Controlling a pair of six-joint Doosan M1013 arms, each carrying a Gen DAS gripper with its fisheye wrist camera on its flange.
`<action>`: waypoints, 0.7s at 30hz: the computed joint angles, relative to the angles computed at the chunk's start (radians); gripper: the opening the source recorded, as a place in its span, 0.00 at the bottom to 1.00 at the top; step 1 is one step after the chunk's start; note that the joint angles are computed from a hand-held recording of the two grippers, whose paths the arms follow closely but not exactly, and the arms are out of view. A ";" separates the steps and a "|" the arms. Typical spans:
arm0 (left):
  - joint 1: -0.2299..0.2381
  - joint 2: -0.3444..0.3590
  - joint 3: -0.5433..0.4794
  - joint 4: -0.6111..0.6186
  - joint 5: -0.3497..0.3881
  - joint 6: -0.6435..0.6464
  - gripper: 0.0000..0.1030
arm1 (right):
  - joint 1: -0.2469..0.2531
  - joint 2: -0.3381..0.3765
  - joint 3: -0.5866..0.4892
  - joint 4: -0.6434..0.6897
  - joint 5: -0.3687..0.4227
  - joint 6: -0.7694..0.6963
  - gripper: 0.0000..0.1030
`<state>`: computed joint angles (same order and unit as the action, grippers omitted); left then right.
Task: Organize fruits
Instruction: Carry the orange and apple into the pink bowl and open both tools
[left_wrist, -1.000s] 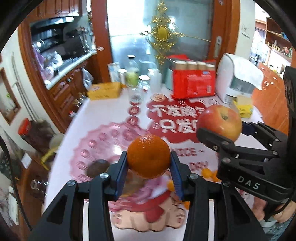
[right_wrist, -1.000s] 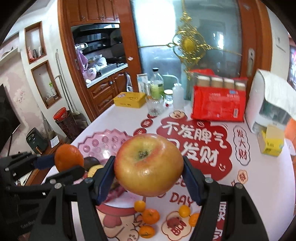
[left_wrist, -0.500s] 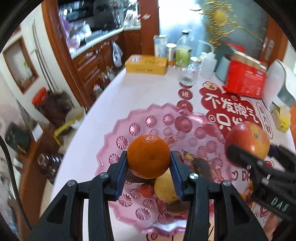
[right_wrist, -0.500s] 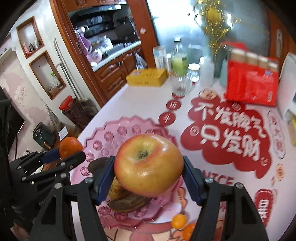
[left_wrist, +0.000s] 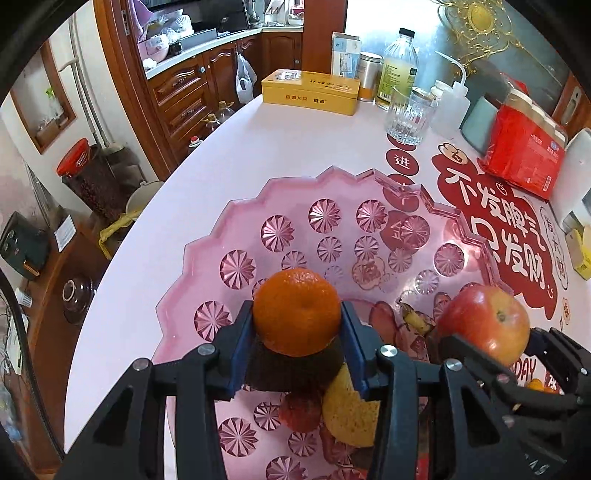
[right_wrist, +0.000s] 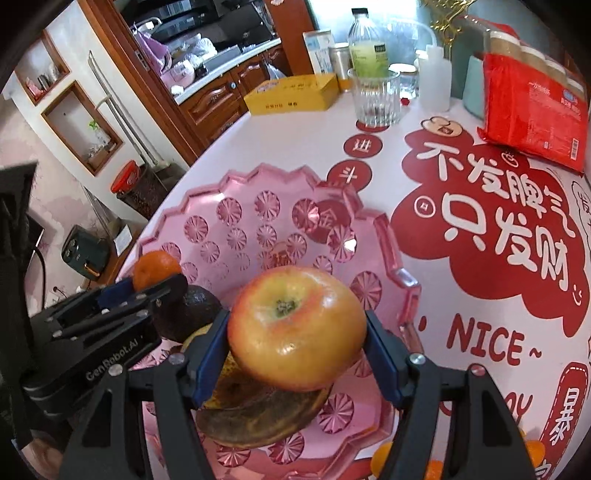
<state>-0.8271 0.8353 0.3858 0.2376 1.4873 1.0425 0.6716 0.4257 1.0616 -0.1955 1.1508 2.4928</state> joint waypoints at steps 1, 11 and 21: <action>-0.001 0.003 -0.005 0.004 0.002 0.001 0.42 | 0.001 0.000 0.002 -0.006 -0.004 0.001 0.68; -0.005 -0.012 0.037 0.014 0.002 0.005 0.73 | -0.004 -0.010 0.018 0.011 -0.027 0.009 0.68; -0.011 -0.063 0.129 0.026 -0.029 0.000 0.86 | 0.007 -0.022 0.028 -0.011 -0.032 0.013 0.68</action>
<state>-0.8380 0.7721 0.5146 0.2635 1.4585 1.0427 0.6789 0.4038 1.0893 -0.2062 1.1186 2.5054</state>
